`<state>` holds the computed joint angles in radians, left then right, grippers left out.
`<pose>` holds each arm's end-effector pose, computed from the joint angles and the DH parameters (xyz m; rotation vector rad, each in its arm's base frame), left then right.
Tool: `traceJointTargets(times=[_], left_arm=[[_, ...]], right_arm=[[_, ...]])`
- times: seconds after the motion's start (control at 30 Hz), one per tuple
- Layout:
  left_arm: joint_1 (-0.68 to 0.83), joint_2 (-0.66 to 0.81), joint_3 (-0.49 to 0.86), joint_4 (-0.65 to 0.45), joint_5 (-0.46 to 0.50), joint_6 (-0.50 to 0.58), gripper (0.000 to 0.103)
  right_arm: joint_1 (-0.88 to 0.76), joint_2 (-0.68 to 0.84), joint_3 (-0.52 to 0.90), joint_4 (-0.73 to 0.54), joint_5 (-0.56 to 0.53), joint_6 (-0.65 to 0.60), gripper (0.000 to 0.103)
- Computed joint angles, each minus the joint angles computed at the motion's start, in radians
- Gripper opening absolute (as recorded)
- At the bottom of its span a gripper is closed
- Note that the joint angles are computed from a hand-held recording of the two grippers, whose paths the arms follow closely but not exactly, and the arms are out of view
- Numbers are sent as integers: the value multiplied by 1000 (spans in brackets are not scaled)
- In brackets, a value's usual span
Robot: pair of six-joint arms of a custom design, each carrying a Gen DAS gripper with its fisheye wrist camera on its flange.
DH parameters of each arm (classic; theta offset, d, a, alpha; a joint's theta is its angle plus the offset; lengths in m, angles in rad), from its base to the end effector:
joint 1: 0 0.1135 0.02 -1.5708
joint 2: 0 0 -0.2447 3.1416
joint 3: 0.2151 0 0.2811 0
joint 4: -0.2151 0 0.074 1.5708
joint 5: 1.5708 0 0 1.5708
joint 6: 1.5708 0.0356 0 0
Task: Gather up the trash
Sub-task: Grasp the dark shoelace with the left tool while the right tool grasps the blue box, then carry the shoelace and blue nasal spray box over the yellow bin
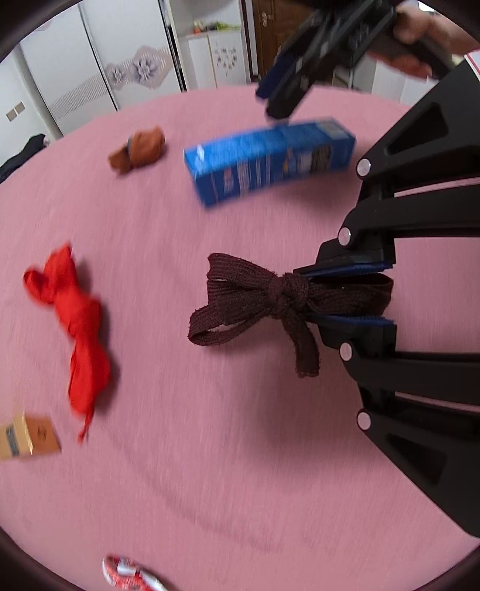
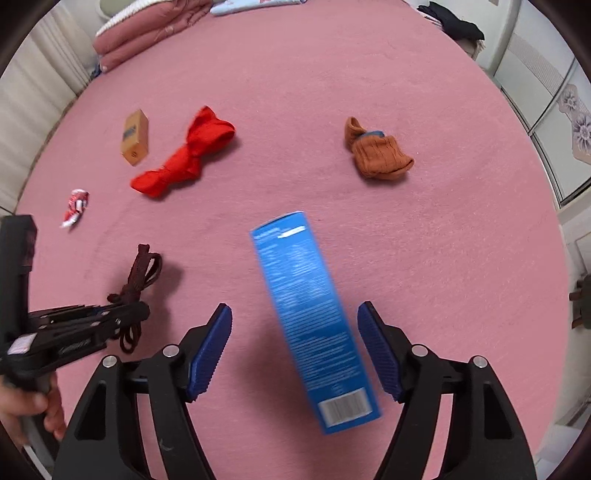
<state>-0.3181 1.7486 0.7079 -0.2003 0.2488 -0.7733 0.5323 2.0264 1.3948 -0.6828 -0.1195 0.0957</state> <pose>0.2718 -0.0987 0.0451 -0.6028 2.8732 -0.5672 0.3532 0.2130 0.1137 -0.6546 2.8471 0.2825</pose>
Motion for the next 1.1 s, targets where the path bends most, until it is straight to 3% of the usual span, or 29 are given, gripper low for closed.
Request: traceJointTargets(times=[0.23,0.33,0.47,0.73,1.1], left_arm=[[-93,97,102,32,11,-122,17],[-119,143,139,41,6,-138,17],[-147,142,127,62,10,-198,17],[-259,-16,31,8,-26,-282,17],[-555,-359,-30,-228,-152,-411,17]], right_arm=[[-1,145,91,-58,-10,-50,67],[-5,168,85,-58,-17,-40,52],[-37,113,13,-34,-92,-14,50],[-108,-152,-240,-9,-181,55,50],[-87,-650,-491,-178,-195,172,50]])
